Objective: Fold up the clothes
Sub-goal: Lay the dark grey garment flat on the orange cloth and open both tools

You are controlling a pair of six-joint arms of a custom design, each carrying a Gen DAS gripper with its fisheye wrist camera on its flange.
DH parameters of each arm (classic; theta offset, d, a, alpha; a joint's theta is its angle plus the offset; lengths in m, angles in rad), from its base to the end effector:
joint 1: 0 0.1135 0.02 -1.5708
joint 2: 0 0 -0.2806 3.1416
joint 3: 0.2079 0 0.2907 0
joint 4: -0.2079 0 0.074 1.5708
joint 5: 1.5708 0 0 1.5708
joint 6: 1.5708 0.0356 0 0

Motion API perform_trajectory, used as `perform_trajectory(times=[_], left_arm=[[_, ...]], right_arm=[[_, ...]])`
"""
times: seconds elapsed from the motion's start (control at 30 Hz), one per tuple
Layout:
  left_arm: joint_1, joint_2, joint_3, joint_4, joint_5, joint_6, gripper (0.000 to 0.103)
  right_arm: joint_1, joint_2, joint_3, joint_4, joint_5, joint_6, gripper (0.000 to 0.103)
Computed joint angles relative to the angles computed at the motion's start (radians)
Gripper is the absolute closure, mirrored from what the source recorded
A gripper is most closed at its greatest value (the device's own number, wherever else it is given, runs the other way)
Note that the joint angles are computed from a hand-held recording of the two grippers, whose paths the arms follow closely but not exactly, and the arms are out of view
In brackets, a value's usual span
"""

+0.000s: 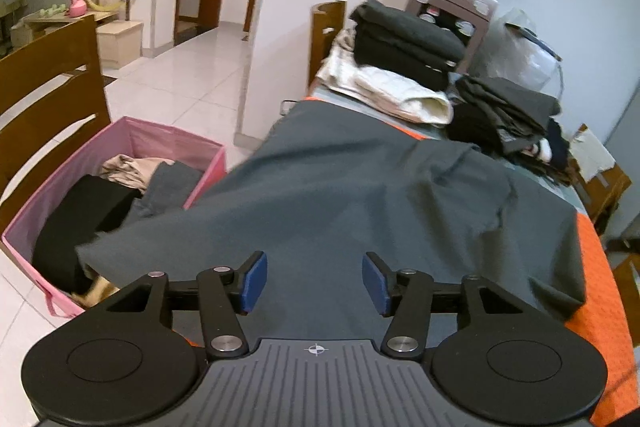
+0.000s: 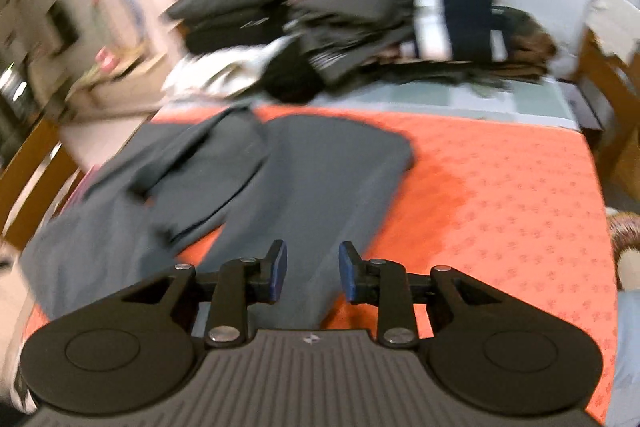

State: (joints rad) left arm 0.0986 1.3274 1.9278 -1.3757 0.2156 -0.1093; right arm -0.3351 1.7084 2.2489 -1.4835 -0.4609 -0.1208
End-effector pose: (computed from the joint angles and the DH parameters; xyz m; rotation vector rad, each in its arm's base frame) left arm 0.2305 0.0151 0.5199 -0.1367 2.3339 -0.2580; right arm 0.3203 -0.0948 0.5036 0.0752 2.4137 0.3737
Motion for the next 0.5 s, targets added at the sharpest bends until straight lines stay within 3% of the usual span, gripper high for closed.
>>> perform_trajectory(times=[0.2,0.43,0.47,0.5], left_arm=[[-0.223,-0.044,-0.007,-0.032,-0.154,-0.143,0.044],[-0.474,-0.051,0.013,-0.063,-0.364,-0.367,0.044],[-0.501,-0.05,0.016,-0.066,-0.387,-0.39,0.044],[-0.525,-0.049,0.019,-0.07,-0.408,-0.41,0.044]], right_arm=[[-0.036,0.097,-0.002,0.128,-0.001,0.064,0.068],[-0.025,0.322,0.221,0.098,0.017,0.072,0.063],[-0.02,0.365,0.276,0.075,0.022,0.06,0.064],[-0.021,0.407,0.335,0.042,0.008,0.06,0.078]])
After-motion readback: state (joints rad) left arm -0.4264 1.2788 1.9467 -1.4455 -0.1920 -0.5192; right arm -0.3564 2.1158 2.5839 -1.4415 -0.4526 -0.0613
